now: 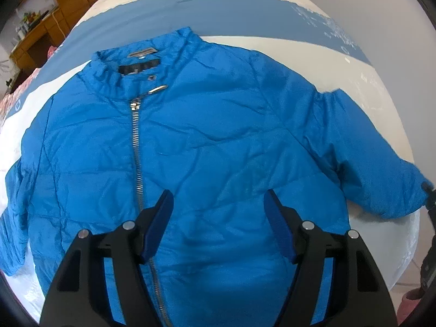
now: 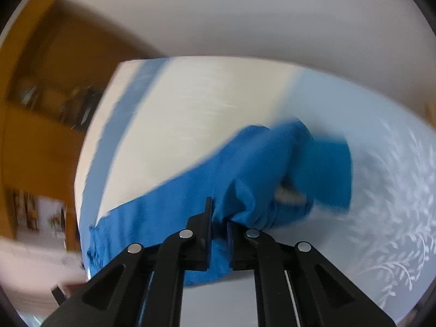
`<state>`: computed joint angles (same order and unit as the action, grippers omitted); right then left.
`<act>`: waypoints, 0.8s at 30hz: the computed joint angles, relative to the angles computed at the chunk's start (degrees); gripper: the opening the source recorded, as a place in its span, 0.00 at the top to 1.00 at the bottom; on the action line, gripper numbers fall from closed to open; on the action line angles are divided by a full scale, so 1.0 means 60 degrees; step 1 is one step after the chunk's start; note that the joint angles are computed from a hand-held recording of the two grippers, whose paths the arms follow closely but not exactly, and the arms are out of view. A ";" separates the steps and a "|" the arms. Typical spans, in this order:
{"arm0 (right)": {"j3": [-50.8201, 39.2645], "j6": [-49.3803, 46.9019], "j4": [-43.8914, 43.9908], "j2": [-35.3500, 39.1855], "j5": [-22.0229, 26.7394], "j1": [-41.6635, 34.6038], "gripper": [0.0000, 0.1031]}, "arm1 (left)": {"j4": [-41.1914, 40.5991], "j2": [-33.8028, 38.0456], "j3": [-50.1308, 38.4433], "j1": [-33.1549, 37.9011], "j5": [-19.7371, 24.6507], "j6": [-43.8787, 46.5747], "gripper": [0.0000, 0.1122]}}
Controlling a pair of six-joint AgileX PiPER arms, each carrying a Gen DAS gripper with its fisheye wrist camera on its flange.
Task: Fold large clothes
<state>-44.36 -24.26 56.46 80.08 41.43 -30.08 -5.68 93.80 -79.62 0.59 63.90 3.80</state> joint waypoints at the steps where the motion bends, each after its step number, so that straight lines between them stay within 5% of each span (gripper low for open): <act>1: -0.0221 -0.0038 0.0092 -0.0170 -0.0029 0.0553 0.93 | -0.0095 0.0002 -0.0021 0.0147 0.0006 0.0116 0.39; 6: -0.1611 0.0969 -0.0846 -0.0215 -0.0687 0.3587 0.93 | -0.0220 -0.0014 -0.0090 0.0742 -0.0002 0.0525 0.38; 12: -0.3539 0.3927 -0.4009 0.1180 -0.1406 0.7157 0.93 | -0.0651 -0.0071 -0.0127 0.1568 0.0161 0.1013 0.38; 20: -0.5061 0.4807 -0.5236 0.3050 -0.1122 0.9304 0.92 | -0.1331 -0.0042 -0.0317 0.2509 0.0392 0.1647 0.32; 22: -0.5288 0.4438 -0.5071 0.3398 -0.0911 0.9604 0.87 | -0.1634 -0.0003 -0.0430 0.2735 0.0527 0.1784 0.28; 24: -0.5498 0.3626 -0.4674 0.3702 -0.0363 0.9904 0.63 | -0.1926 0.0061 -0.0516 0.2863 0.0646 0.1889 0.26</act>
